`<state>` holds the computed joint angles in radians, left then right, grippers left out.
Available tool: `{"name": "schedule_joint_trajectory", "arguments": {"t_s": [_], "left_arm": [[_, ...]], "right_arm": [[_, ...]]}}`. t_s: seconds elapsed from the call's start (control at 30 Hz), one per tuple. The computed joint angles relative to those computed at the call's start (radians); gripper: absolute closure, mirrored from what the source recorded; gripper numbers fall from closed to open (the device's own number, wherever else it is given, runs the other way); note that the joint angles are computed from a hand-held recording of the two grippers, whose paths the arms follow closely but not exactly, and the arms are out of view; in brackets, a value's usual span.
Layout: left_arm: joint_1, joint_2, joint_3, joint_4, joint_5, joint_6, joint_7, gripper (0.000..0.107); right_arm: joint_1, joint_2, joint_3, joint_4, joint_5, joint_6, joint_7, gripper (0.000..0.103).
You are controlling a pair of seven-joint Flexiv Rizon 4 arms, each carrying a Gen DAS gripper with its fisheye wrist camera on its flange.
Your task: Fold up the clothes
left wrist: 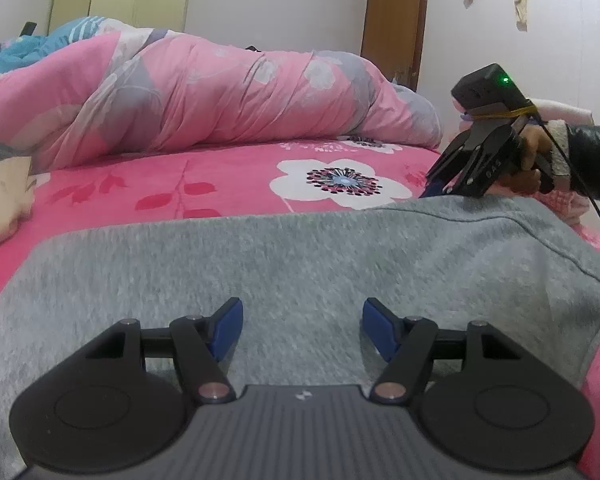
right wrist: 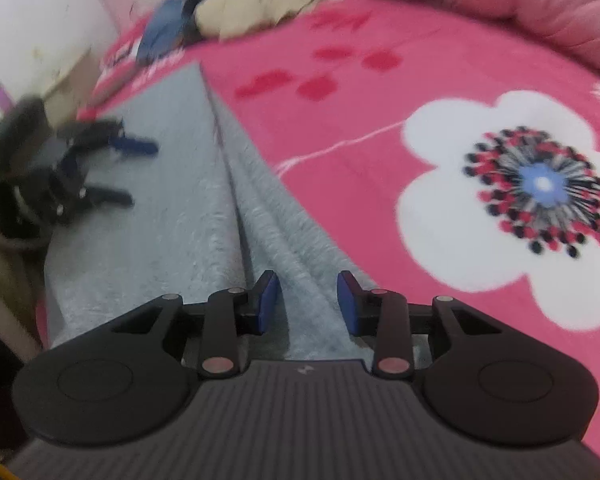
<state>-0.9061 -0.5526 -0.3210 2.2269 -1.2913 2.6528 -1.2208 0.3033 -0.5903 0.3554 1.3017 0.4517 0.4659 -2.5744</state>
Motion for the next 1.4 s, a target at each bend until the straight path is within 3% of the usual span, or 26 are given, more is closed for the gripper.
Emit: {"name": "schedule_joint_trajectory", "arguments": {"t_s": [0.1, 0.13, 0.2, 0.27, 0.4, 0.53, 0.67, 0.83, 0.9, 0.97, 1.0, 1.07, 1.1, 1.17, 1.23, 1.27, 1.3, 1.37, 1.4], "left_arm": [[0.000, -0.001, 0.002, 0.005, 0.004, 0.009, -0.022, 0.039], [-0.002, -0.002, 0.002, 0.003, -0.002, 0.014, -0.025, 0.039], [-0.005, -0.005, 0.001, 0.001, -0.014, 0.028, -0.031, 0.039], [-0.008, -0.006, -0.001, 0.002, -0.027, 0.048, -0.044, 0.039], [0.000, 0.003, -0.002, 0.018, -0.021, 0.066, -0.097, 0.039], [0.005, 0.010, -0.002, 0.021, -0.029, 0.075, -0.121, 0.039], [0.003, -0.003, -0.011, -0.018, -0.084, 0.092, -0.055, 0.039], [0.024, -0.003, -0.036, -0.038, -0.146, 0.039, -0.009, 0.040], [0.025, -0.001, -0.038, -0.042, -0.158, 0.028, 0.003, 0.040], [0.024, -0.003, -0.040, -0.049, -0.169, 0.027, 0.018, 0.040], [0.023, -0.004, -0.041, -0.052, -0.173, 0.027, 0.024, 0.039], [0.023, -0.006, -0.042, -0.057, -0.181, 0.027, 0.034, 0.039], [0.023, -0.008, -0.043, -0.060, -0.185, 0.028, 0.039, 0.039], [0.022, -0.012, -0.046, -0.068, -0.194, 0.031, 0.051, 0.039], [0.022, -0.016, -0.048, -0.073, -0.199, 0.034, 0.060, 0.039], [0.023, -0.017, -0.048, -0.073, -0.199, 0.035, 0.060, 0.039], [0.023, -0.017, -0.049, -0.074, -0.200, 0.036, 0.061, 0.039], [0.023, -0.018, -0.051, -0.077, -0.204, 0.037, 0.065, 0.039], [0.024, -0.019, -0.053, -0.081, -0.208, 0.037, 0.071, 0.039]], "right_arm": [[0.035, 0.003, -0.008, -0.003, -0.056, -0.028, -0.002, 0.072], [0.052, 0.019, -0.015, 0.028, -0.074, 0.018, 0.003, 0.074], [0.084, 0.051, -0.025, 0.092, -0.115, 0.111, 0.013, 0.095], [0.097, 0.110, -0.014, 0.191, -0.145, 0.234, -0.032, 0.099], [0.120, 0.200, 0.001, 0.335, -0.212, 0.427, -0.083, 0.100], [0.134, 0.212, -0.006, 0.361, -0.277, 0.479, -0.063, 0.100], [0.140, 0.189, -0.009, 0.382, -0.327, 0.556, -0.056, 0.101], [0.149, 0.091, -0.013, 0.416, -0.378, 0.724, 0.016, 0.100], [0.126, 0.047, 0.003, 0.398, -0.340, 0.825, 0.088, 0.100], [0.097, 0.005, 0.003, 0.325, -0.283, 0.846, 0.231, 0.099], [0.056, -0.013, 0.029, 0.291, -0.267, 0.853, 0.320, 0.099], [-0.049, -0.013, 0.117, 0.278, -0.212, 0.902, 0.358, 0.097], [-0.118, -0.004, 0.186, 0.266, -0.136, 0.880, 0.294, 0.096], [-0.258, 0.026, 0.302, 0.227, 0.100, 0.729, 0.081, 0.096], [-0.347, 0.036, 0.359, 0.227, 0.172, 0.596, 0.020, 0.096], [-0.350, 0.042, 0.349, 0.238, 0.176, 0.558, 0.027, 0.096], [-0.325, 0.036, 0.326, 0.261, 0.126, 0.585, 0.084, 0.096], [-0.202, 0.028, 0.207, 0.333, -0.020, 0.727, 0.292, 0.096], [-0.161, 0.039, 0.162, 0.354, 0.004, 0.804, 0.345, 0.095]]}}
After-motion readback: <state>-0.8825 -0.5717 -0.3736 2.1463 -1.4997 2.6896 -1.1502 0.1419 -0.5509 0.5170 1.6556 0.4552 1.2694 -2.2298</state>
